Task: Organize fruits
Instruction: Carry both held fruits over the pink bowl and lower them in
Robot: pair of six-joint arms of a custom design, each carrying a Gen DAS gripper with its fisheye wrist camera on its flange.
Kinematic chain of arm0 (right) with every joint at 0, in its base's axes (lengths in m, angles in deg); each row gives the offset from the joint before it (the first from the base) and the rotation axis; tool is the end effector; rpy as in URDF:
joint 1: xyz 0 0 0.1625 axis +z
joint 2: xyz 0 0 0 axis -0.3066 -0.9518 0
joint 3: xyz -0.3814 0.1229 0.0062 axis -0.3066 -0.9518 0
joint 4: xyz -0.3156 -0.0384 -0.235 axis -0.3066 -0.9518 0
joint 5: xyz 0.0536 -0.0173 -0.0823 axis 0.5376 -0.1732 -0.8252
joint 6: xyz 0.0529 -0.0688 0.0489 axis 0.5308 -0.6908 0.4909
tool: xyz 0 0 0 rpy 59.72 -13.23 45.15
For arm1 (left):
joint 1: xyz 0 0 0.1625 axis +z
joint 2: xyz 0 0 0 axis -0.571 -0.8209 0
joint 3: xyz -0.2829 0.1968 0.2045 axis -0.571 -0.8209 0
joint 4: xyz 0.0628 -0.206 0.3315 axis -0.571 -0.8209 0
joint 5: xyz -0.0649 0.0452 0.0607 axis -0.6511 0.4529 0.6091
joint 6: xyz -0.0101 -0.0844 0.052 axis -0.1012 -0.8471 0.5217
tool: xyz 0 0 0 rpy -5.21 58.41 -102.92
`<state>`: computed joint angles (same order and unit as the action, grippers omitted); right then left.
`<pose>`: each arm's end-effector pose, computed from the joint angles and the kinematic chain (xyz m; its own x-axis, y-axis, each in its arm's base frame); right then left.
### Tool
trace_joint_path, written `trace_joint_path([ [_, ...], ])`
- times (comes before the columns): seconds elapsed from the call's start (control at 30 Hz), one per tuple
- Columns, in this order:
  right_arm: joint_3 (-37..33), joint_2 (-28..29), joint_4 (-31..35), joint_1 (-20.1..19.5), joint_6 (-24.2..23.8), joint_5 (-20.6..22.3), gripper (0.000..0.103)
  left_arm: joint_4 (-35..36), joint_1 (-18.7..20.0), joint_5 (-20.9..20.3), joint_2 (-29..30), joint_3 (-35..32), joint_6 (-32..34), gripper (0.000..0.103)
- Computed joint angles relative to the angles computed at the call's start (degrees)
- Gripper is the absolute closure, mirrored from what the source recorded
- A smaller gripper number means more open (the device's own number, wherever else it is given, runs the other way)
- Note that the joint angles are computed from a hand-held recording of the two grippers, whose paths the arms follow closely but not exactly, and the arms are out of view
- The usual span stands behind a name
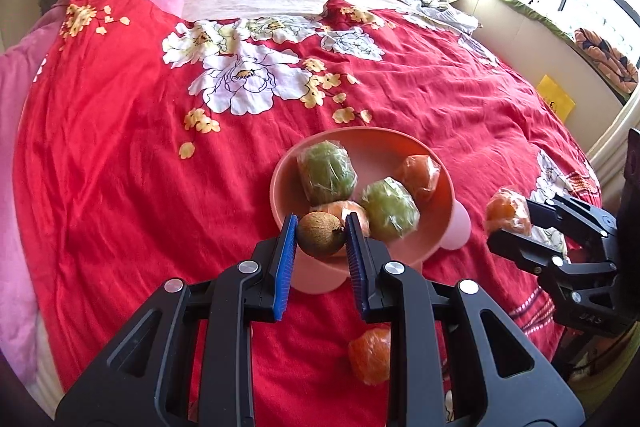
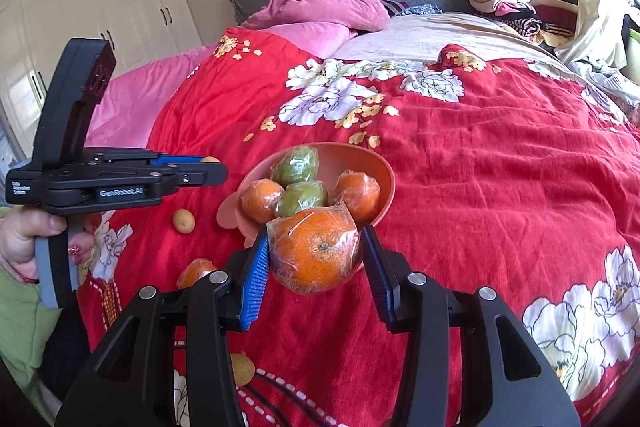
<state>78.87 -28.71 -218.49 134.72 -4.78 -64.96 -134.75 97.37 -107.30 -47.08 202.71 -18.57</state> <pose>0.2850 -0.3950 -0.0011 -0.8531 -0.1032 0.5115 -0.4527 0.6341 -0.6269 -0.0754 -0.5214 0.2632 -0.6134 0.6349 -0.4697 0.7531 0.6493 -0.1059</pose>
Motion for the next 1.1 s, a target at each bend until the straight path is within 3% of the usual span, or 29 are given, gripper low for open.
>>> trace_joint_path([
  [1.1,-4.73,1.70,2.36,-2.65,-4.61,2.66,0.060,-1.31,2.25,0.02,7.25,-5.06,-0.36,0.085],
])
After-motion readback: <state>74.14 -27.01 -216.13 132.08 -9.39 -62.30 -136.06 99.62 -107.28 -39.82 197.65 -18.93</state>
